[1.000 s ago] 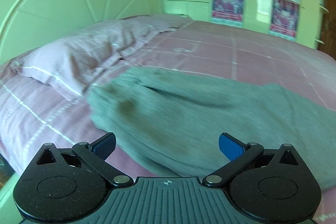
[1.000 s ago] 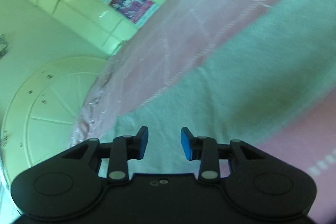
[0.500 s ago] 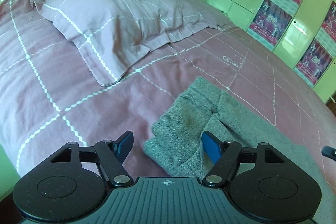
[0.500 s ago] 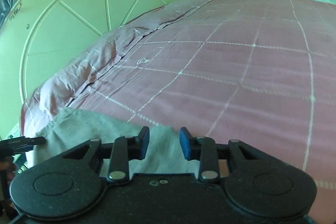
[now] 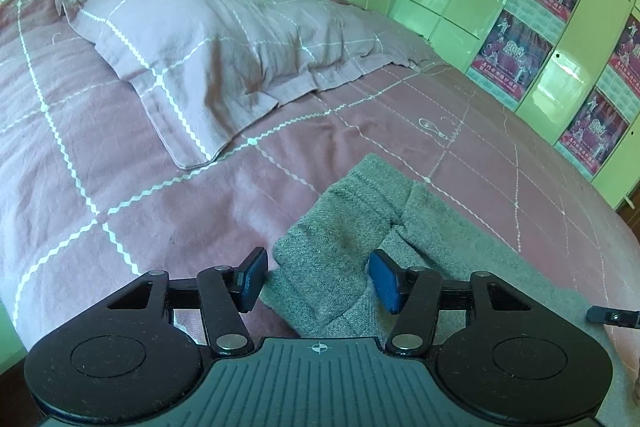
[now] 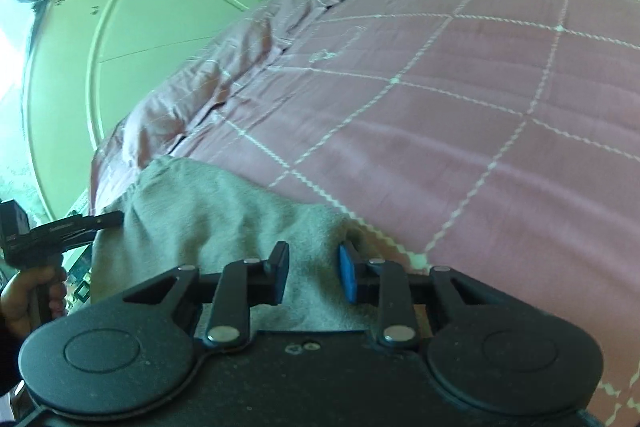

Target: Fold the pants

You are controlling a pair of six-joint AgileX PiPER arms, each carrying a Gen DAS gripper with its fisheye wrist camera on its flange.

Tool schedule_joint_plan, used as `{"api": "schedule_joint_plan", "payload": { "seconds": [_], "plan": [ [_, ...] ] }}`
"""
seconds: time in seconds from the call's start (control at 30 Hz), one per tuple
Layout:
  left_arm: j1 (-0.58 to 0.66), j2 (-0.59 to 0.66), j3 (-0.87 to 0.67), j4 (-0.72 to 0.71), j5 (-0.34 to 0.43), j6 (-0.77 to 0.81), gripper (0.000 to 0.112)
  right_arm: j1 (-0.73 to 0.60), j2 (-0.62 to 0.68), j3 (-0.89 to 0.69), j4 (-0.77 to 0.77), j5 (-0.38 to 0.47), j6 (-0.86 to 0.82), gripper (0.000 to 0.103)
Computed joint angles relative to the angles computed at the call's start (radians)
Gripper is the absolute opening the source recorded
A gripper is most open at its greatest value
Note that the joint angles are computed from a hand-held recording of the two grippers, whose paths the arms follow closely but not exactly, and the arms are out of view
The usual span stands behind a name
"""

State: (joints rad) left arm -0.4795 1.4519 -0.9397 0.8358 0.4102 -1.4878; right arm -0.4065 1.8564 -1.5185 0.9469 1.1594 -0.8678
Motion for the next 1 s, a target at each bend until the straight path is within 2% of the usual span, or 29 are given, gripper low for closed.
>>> {"api": "schedule_joint_plan", "payload": {
  "seconds": [0.07, 0.13, 0.33, 0.37, 0.4, 0.5, 0.57, 0.63, 0.7, 0.73, 0.77, 0.83, 0.9, 0.93, 1.0],
  "plan": [
    [0.004, -0.006, 0.011, 0.016, -0.013, -0.027, 0.056, 0.007, 0.033, -0.040, -0.002, 0.016, 0.029, 0.021],
    [0.010, -0.015, 0.023, 0.003, -0.020, -0.015, 0.056, 0.019, 0.090, -0.103, -0.003, 0.041, 0.092, 0.029],
    [0.033, -0.015, 0.039, -0.020, -0.061, -0.012, 0.056, 0.032, 0.186, -0.166, 0.065, 0.038, 0.216, 0.029],
    [0.032, -0.015, 0.044, 0.001, -0.066, -0.030, 0.055, 0.042, 0.176, -0.162, 0.043, 0.017, 0.224, 0.019],
    [0.025, -0.017, 0.050, 0.041, -0.064, -0.063, 0.053, 0.049, 0.160, -0.153, 0.023, 0.001, 0.208, 0.000],
    [0.007, -0.025, 0.059, 0.134, -0.054, -0.145, 0.045, 0.036, 0.096, -0.083, 0.063, -0.035, 0.098, 0.000],
    [-0.004, -0.050, 0.078, 0.233, -0.044, -0.250, 0.032, 0.019, 0.065, -0.063, 0.103, -0.056, 0.059, 0.000],
    [0.012, -0.073, 0.090, 0.283, -0.074, -0.302, 0.030, 0.013, 0.047, -0.069, 0.125, -0.077, 0.041, 0.000],
    [0.013, -0.065, 0.072, 0.224, -0.064, -0.223, 0.030, 0.027, 0.047, -0.089, 0.105, -0.099, 0.033, 0.000],
    [0.015, -0.052, 0.056, 0.149, -0.048, -0.138, 0.030, 0.041, 0.053, -0.096, 0.065, -0.122, 0.048, 0.000],
    [0.013, -0.034, 0.045, 0.106, -0.026, -0.077, 0.030, 0.065, 0.066, -0.104, -0.015, -0.155, 0.088, 0.000],
    [0.025, -0.021, 0.072, 0.118, -0.048, -0.070, 0.030, 0.102, 0.111, -0.111, -0.142, -0.168, 0.176, 0.000],
    [0.040, -0.035, 0.093, 0.124, -0.079, -0.082, 0.030, 0.112, 0.085, -0.055, -0.127, -0.225, 0.164, 0.000],
    [0.043, -0.044, 0.091, 0.099, -0.078, -0.053, 0.031, 0.103, 0.071, -0.037, -0.100, -0.239, 0.172, 0.000],
    [0.040, -0.076, 0.084, 0.076, -0.055, -0.032, 0.032, 0.081, 0.007, 0.029, -0.064, -0.327, 0.184, 0.000]
  ]
}}
